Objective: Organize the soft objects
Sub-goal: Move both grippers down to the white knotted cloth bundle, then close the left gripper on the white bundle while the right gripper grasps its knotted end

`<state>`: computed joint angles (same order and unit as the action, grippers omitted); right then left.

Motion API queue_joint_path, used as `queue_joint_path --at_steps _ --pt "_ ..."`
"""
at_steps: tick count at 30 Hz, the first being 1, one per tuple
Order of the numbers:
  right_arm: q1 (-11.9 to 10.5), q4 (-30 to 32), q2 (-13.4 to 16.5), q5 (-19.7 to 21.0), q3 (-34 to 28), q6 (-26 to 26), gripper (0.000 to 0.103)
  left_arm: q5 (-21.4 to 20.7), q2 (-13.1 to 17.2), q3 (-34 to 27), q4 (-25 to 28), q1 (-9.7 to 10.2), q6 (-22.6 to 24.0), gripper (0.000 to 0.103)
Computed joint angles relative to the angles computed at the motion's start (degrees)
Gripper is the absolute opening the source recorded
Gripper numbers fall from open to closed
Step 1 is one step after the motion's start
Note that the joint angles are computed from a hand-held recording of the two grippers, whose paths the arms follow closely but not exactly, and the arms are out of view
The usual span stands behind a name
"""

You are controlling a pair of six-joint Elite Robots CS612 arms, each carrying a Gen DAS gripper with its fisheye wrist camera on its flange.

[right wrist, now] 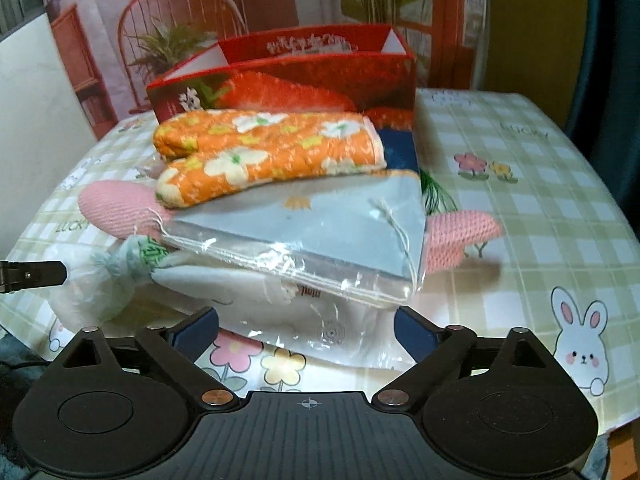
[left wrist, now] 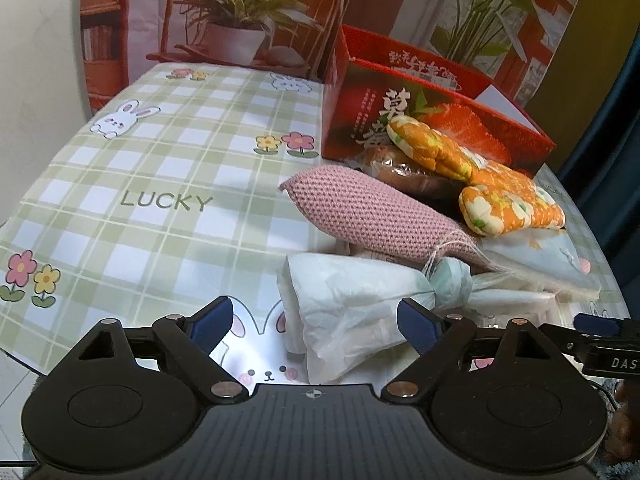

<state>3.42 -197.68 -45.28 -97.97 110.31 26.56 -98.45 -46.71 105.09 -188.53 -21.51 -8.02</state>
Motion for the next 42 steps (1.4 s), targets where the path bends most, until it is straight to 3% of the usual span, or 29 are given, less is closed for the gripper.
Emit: queue_joint_path --at_steps 5,10,14,18,23,27,31,42 --pt "-0.7 0.6 0.8 3.7 -0.8 0.3 0.095 -2.1 0.6 -0.8 1.9 0.55 -0.7 0.082" --pt "-1.1 -6.9 2.4 5.2 -1.6 0.7 0.092 -4.3 1.4 -1.7 2.2 0.95 -0.6 0.074" --pt "-1.6 -8.5 3.2 6.6 -2.7 0.1 0.075 -6.6 2.3 -2.5 2.1 1.45 -1.5 0.066" --pt "-2.0 -9.8 3.8 7.5 -2.9 1.6 0.066 -8.6 3.0 -3.1 1.7 1.74 -1.8 0.058" --pt "-2.7 -11.5 4.6 8.9 -2.6 4.0 0.044 -9.1 3.3 -3.3 1.5 1.43 -0.3 0.053" --pt "-3.0 -12.0 5.2 10.3 -2.6 4.7 0.036 -10.5 3.7 -3.5 0.6 1.71 -0.5 0.047" --pt "-2.9 -12.4 5.2 9.8 -2.4 4.8 0.017 -9.5 3.6 -2.9 -2.0 1.66 -1.2 0.042" --pt "-2.1 -18.0 3.9 11.6 -1.6 -1.2 0.010 -6.7 2.9 -1.5 -11.7 1.98 -3.3 0.039"
